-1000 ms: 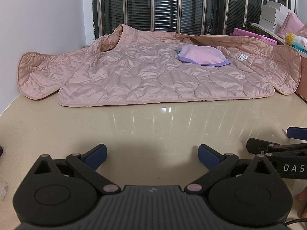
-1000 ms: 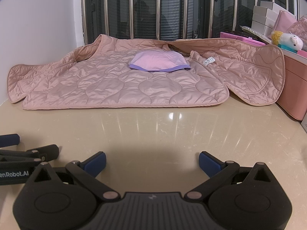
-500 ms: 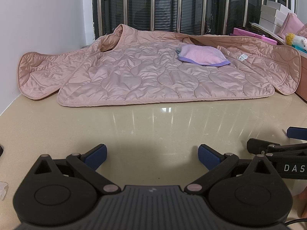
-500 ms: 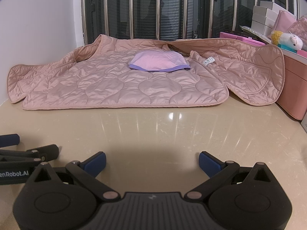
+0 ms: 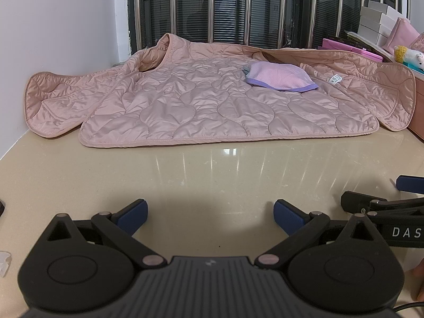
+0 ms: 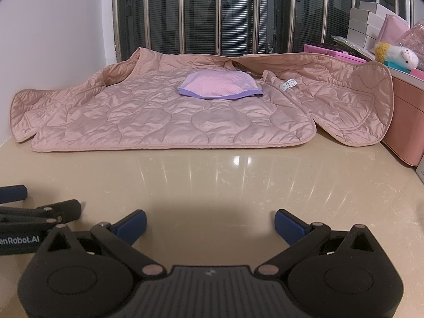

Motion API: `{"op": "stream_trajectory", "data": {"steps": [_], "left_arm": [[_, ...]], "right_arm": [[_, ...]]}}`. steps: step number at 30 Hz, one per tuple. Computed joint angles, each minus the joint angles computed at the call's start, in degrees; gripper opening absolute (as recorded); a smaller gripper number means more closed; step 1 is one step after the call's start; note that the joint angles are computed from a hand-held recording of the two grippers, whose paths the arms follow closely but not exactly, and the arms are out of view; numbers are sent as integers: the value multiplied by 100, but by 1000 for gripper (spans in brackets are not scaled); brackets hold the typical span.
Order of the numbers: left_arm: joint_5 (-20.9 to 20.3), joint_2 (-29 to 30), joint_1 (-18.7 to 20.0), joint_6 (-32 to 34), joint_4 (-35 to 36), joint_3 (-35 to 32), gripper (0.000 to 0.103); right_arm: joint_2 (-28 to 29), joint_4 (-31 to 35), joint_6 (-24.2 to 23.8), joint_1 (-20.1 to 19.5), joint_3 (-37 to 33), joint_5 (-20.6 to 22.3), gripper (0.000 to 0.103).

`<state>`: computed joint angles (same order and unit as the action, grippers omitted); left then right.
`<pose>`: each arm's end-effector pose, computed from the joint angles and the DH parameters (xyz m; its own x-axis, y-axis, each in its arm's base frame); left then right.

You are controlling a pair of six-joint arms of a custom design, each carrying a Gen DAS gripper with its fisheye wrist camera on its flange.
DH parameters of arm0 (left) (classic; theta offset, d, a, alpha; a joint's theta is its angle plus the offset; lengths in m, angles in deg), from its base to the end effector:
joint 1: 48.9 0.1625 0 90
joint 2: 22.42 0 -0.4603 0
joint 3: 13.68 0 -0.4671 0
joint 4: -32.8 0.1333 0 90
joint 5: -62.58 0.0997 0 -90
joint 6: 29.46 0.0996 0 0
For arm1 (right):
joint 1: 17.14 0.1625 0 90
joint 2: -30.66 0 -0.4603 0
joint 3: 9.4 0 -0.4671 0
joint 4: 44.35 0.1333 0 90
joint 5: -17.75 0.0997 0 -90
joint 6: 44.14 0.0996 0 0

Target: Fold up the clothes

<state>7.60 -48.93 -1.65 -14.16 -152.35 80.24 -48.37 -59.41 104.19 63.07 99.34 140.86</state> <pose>-0.3472 -0.6562 -0.0891 -0.5964 0.5185 -0.6127 0.7860 0.5320 -0.3149 -0.0156 -0.5542 0.2653 -0.6486 0.4336 0.6255 -0.3496 0.5603 -0.7509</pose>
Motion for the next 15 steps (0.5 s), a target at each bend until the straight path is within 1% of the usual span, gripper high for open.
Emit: {"op": "stream_trajectory", "data": {"steps": [15], "left_arm": [[-1, 0, 0, 1, 1, 0, 102]], "right_arm": [[6, -49, 16, 11, 8, 49, 103]]}}
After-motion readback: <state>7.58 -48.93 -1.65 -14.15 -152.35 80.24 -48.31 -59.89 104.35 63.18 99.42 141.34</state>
